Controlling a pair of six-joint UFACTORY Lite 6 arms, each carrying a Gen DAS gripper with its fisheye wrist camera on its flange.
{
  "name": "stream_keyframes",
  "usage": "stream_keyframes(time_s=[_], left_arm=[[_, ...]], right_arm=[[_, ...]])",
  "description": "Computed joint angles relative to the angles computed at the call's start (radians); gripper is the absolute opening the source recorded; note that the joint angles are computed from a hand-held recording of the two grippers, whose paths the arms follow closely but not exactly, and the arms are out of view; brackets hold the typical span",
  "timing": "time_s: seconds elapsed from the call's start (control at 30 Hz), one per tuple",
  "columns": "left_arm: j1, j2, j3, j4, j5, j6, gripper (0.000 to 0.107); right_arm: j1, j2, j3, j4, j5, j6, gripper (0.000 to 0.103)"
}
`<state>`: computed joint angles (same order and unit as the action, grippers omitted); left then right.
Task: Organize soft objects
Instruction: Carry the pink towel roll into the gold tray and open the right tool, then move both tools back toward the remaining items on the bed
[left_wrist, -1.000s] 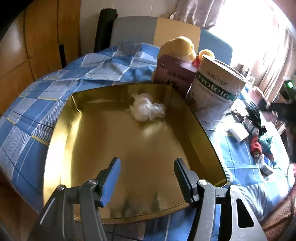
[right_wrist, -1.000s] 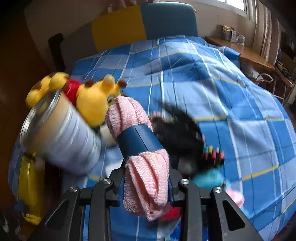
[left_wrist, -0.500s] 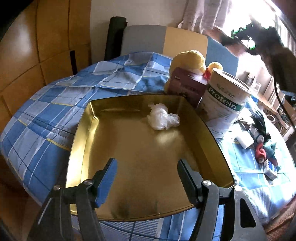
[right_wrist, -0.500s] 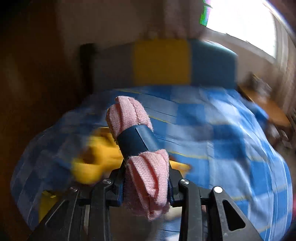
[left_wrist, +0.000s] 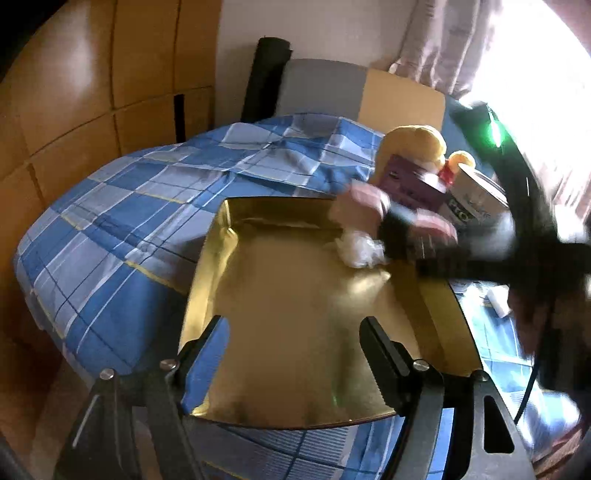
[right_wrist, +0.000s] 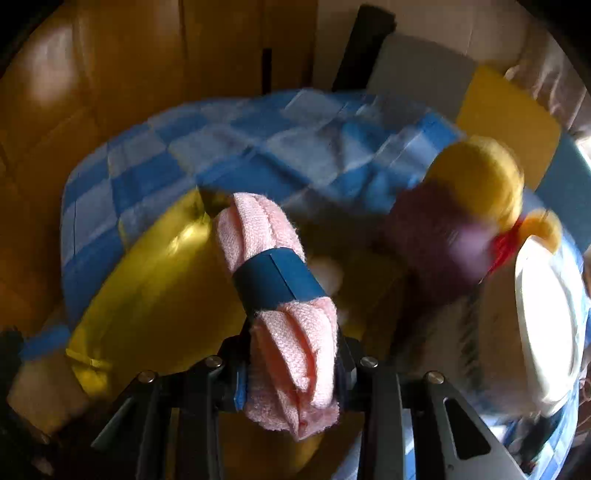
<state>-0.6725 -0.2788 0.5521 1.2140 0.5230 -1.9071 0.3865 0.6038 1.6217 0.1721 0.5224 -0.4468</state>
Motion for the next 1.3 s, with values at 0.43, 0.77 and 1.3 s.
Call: stream_keyframes(time_s=[0.43, 0.77, 1.3], left_arm=[[-0.054, -0.007, 0.004, -0.019, 0.069, -0.007, 0.081], [-0.111, 0.014, 0.025, -0.035, 0.11, 0.0, 0.081], [-0.177, 0.127, 0.116, -0.011, 0.038, 0.023, 0.08]], right_arm=[[-0.005, -0.103, -0.293, -0.21, -0.204, 0.241, 0.058], [-0.02, -0.304, -0.493, -0.068, -0.315, 0.119, 0.069], [-0.427, -0.673, -0.757, 0.619, -0.244, -0.663, 0.076]])
